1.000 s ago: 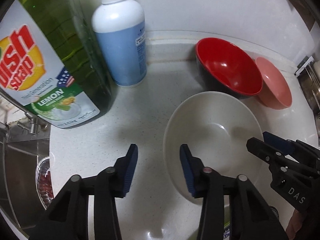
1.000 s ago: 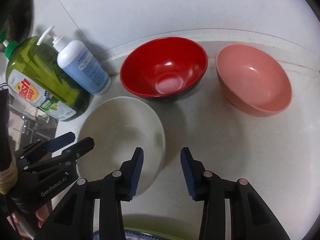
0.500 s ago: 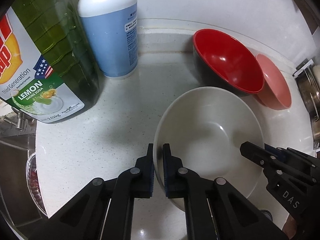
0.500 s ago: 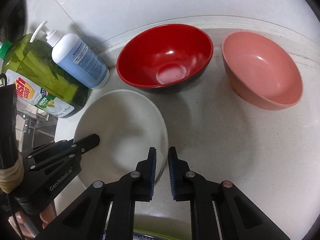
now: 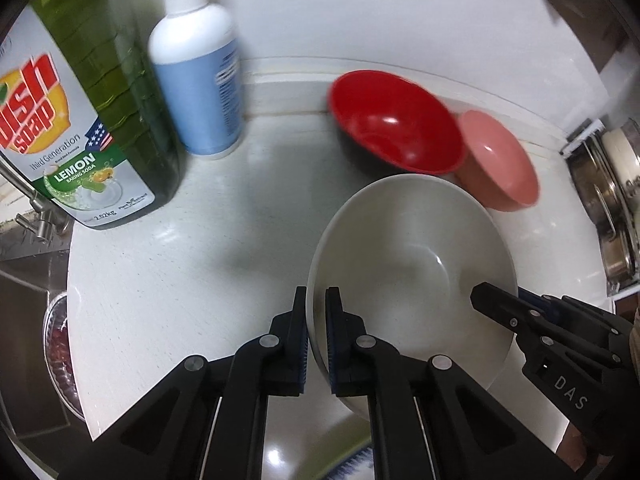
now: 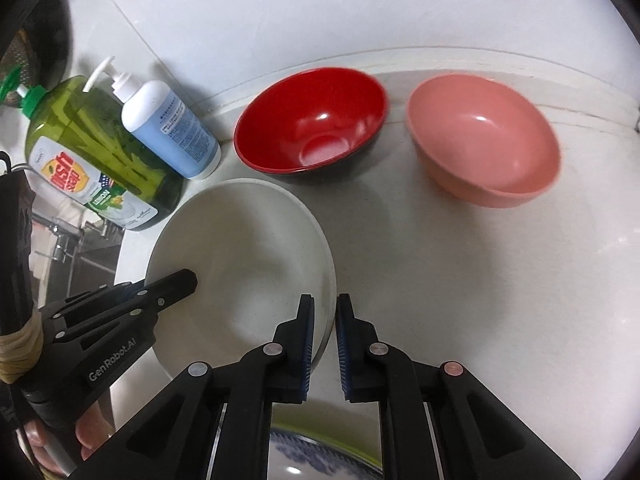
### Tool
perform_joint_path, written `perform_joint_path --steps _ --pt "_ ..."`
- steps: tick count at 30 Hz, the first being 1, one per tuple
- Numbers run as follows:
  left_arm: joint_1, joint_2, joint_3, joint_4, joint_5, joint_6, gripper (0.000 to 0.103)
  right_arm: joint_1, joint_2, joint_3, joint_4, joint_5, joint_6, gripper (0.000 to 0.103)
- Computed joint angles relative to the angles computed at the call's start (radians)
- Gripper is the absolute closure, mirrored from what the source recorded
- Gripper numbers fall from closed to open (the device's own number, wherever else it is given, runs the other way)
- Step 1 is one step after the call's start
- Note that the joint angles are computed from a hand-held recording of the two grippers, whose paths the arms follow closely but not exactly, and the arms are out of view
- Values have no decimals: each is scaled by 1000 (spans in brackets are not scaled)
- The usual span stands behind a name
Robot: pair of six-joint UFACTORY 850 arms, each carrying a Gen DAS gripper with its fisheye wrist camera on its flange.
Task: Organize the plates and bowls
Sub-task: 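Carry the white bowl with both grippers toward the plate stack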
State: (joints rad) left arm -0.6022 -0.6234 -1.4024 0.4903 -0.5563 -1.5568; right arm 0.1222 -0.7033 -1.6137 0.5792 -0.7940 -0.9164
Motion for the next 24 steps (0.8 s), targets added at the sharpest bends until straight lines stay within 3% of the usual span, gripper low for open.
perform_joint_path --steps 10,24 --pt "-77 -32 -104 12 -60 13 93 -89 77 63 46 11 -89 90" --pt "-172 -239 -445 -90 -117 164 93 -256 112 92 8 10 -120 90"
